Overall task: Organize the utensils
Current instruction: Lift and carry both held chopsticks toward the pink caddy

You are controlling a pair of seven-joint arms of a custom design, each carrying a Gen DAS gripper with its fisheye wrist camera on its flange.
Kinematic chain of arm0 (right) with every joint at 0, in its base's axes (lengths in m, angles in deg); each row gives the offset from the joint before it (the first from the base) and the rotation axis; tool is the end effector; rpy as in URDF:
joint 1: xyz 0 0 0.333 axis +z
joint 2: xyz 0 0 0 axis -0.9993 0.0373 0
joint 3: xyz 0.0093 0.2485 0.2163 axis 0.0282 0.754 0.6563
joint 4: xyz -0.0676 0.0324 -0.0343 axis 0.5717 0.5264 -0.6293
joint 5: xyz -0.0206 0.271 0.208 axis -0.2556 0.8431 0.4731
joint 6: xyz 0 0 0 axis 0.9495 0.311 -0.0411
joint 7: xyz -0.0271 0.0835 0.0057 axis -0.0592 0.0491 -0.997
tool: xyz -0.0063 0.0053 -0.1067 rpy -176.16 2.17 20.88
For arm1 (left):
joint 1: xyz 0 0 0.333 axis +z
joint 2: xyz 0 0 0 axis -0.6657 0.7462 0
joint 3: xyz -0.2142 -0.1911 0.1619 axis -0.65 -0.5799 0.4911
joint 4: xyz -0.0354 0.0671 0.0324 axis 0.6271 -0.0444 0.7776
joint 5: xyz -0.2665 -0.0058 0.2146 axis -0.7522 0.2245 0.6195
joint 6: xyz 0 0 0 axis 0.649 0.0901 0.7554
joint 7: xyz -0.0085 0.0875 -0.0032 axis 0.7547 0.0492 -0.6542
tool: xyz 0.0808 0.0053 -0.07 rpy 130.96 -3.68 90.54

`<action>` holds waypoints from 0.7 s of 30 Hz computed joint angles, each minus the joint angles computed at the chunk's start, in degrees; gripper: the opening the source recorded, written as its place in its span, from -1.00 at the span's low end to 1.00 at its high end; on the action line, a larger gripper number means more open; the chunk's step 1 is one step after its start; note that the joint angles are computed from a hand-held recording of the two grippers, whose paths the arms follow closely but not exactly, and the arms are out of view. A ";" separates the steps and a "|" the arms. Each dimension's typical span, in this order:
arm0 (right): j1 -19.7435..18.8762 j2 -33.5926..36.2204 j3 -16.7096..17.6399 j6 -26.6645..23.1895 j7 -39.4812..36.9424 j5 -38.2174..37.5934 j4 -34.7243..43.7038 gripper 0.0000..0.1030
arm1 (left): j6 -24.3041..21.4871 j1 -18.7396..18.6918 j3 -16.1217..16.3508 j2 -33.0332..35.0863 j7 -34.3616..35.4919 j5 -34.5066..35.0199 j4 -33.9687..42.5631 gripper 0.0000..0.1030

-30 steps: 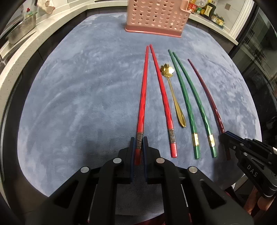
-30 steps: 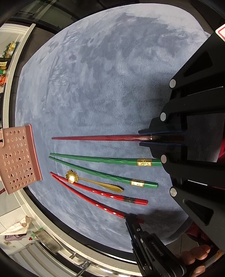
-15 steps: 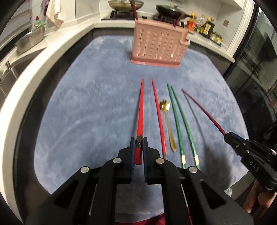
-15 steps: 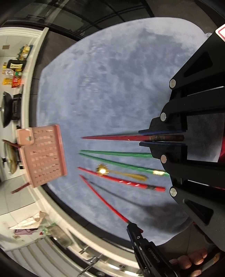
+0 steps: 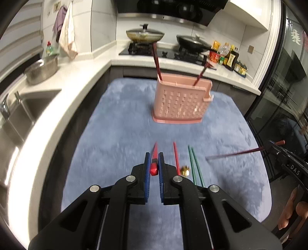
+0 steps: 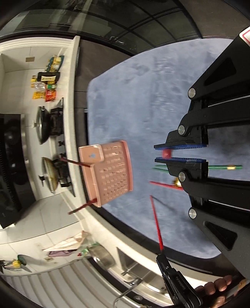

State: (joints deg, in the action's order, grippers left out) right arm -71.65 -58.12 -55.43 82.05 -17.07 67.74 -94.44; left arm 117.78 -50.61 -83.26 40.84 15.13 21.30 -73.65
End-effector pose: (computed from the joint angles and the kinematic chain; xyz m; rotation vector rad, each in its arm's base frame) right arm 0.4867 0.1450 0.6408 -1.9521 1.3363 -0.3469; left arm 0.3818 -0.2310 0.6272 -2.0926 1.3918 -0.6926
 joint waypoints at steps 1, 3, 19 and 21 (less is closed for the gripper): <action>0.06 0.58 -0.04 0.04 -0.10 0.27 0.96 -0.87 | -0.19 0.40 0.11 0.32 0.27 0.61 0.93 -0.86; 0.12 1.93 -0.09 -0.01 -0.49 1.07 3.19 -0.87 | -0.32 1.20 0.33 1.03 0.60 1.97 2.88 -0.86; -3.19 16.04 2.51 -3.44 -1.63 10.87 29.49 -0.87 | 1.08 2.51 3.53 11.26 5.01 10.71 23.11 -0.87; -3.71 19.58 3.49 -3.89 -0.83 11.22 35.84 -0.87 | 1.88 2.33 4.12 12.68 5.23 11.79 25.88 -0.87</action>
State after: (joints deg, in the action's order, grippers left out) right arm -75.37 -38.54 -51.93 78.16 -17.89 78.96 -58.60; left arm 119.66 -48.28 -79.14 53.52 20.37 33.09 -47.77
